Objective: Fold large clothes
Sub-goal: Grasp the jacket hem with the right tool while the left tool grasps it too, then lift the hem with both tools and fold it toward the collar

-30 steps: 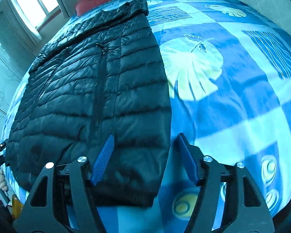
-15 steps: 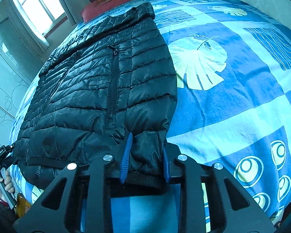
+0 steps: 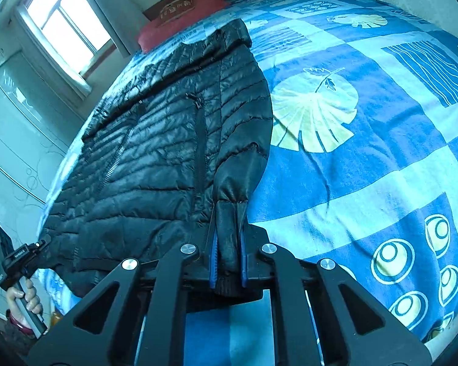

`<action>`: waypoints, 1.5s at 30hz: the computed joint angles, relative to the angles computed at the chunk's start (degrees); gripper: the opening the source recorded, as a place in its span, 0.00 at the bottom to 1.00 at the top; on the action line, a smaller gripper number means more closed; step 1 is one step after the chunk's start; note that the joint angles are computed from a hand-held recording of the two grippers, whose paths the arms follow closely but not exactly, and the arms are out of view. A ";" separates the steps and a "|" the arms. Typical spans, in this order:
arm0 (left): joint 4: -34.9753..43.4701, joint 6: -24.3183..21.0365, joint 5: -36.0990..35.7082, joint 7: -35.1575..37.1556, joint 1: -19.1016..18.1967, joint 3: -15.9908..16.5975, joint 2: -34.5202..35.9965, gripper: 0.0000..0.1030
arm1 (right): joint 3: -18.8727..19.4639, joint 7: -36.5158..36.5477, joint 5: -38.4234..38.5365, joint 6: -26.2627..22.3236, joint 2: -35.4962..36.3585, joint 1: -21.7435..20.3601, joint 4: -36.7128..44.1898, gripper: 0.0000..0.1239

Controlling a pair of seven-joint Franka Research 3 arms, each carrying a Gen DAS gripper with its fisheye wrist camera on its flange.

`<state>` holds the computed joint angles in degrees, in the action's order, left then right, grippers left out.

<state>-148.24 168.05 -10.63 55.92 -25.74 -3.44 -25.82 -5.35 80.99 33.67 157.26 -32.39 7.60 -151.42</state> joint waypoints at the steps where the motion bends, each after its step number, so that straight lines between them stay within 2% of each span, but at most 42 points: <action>1: -0.15 0.11 0.04 0.04 -0.09 -0.04 -0.62 0.14 | -0.53 -0.27 0.62 -0.24 -0.66 0.42 -0.05 0.08; 7: -1.20 -0.58 0.36 -0.37 -0.76 0.35 -4.66 0.13 | -1.73 -1.14 2.45 -2.26 -4.92 0.86 -0.84 0.08; 11: -3.43 -1.63 0.76 -1.25 -1.28 0.25 -9.71 0.13 | -2.68 -1.15 3.82 -4.63 -8.99 0.71 -2.15 0.07; 18: -6.23 -6.73 1.15 -3.90 -2.79 0.10 -18.43 0.13 | -3.17 -0.68 4.28 -9.44 -18.26 -0.87 -5.36 0.07; 21: -5.74 -8.60 2.01 -4.68 -2.34 -0.45 -19.58 0.13 | -4.42 -1.86 5.59 -9.57 -18.87 -0.03 -5.20 0.07; 25: -4.18 -6.25 2.37 -3.21 -2.56 1.16 -16.73 0.13 | -7.75 -6.70 10.78 -6.95 -14.85 4.14 -2.31 0.07; 28: -1.87 -3.83 0.33 -0.78 -4.47 4.42 -12.91 0.13 | -10.34 -11.91 15.89 -5.67 -8.49 7.70 3.19 0.07; 29: -0.07 -3.19 -0.55 0.39 -5.20 5.81 -10.47 0.13 | -10.89 -13.56 17.59 -5.55 -6.31 8.42 5.22 0.07; 34: 7.98 -1.73 -3.10 6.11 -4.76 7.42 -1.27 0.13 | -12.54 -20.82 26.17 -5.39 4.11 10.58 15.08 0.07; 41: 22.46 -3.09 -12.79 16.41 -5.00 10.40 13.11 0.13 | -13.51 -23.25 36.41 -10.25 20.56 9.35 31.18 0.08; 43: 26.53 -4.06 -15.18 19.07 -4.33 10.44 16.82 0.13 | -13.01 -22.58 38.20 -11.49 26.13 8.15 36.62 0.08; 45: 31.24 -5.67 -13.98 18.85 -2.29 9.44 21.44 0.13 | -12.07 -21.22 38.57 -12.47 30.54 6.65 40.63 0.08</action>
